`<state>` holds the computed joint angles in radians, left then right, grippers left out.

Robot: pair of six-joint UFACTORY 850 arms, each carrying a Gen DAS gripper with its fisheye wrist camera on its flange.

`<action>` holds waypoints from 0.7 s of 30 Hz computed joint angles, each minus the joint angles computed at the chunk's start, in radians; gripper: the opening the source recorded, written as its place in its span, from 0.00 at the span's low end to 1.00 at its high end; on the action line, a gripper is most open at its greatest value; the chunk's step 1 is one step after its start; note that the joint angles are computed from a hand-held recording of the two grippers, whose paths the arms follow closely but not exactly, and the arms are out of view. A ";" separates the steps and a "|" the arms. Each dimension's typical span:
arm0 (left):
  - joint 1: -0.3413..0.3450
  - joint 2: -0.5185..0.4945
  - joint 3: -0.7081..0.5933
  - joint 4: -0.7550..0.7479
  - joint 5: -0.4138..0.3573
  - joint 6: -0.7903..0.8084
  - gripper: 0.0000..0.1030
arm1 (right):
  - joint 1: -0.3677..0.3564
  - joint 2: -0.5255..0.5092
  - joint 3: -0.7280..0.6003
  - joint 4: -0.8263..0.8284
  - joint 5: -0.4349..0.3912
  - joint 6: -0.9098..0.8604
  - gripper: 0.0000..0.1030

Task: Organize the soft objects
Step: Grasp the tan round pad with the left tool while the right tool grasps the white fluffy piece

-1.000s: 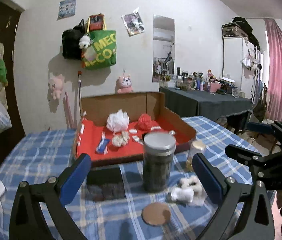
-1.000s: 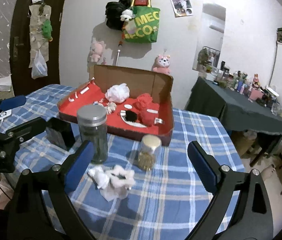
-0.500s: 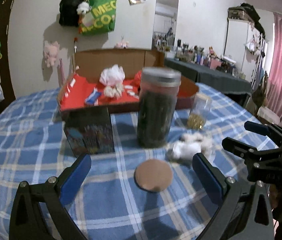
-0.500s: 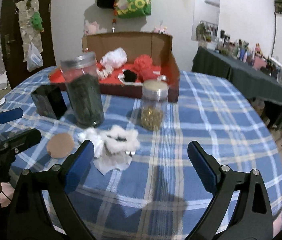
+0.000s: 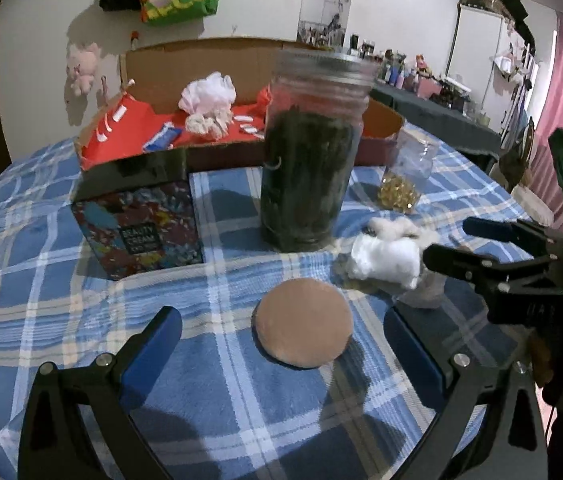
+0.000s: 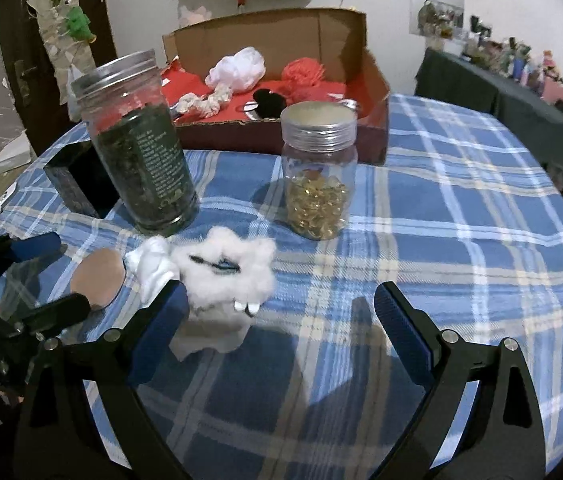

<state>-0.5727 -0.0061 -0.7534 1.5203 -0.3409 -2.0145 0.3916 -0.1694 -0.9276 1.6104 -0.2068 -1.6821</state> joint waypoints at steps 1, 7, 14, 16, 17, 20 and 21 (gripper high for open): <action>0.003 -0.007 -0.006 -0.027 0.006 0.032 1.00 | -0.005 -0.012 -0.014 -0.056 -0.019 0.049 0.93; 0.011 -0.028 -0.020 -0.075 0.032 0.124 0.79 | -0.011 -0.050 -0.061 -0.190 -0.082 0.146 0.75; 0.027 -0.010 -0.007 0.037 0.078 0.057 0.48 | -0.014 -0.054 -0.062 -0.171 -0.173 0.093 0.39; 0.035 0.000 -0.003 0.066 0.094 0.030 0.48 | -0.016 -0.034 -0.038 -0.072 -0.177 -0.003 0.39; 0.038 0.003 -0.003 0.068 0.098 0.032 0.48 | -0.021 -0.020 -0.024 -0.023 -0.186 -0.040 0.39; 0.035 0.018 -0.002 0.099 0.087 0.015 0.47 | -0.025 0.011 0.003 0.045 -0.203 -0.091 0.39; 0.033 0.022 -0.001 0.114 0.083 0.006 0.47 | -0.025 0.019 0.009 0.051 -0.210 -0.096 0.39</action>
<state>-0.5397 0.0159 -0.7547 1.6342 -0.2580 -2.0088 0.3668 -0.1505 -0.9181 1.6611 -0.4171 -1.7785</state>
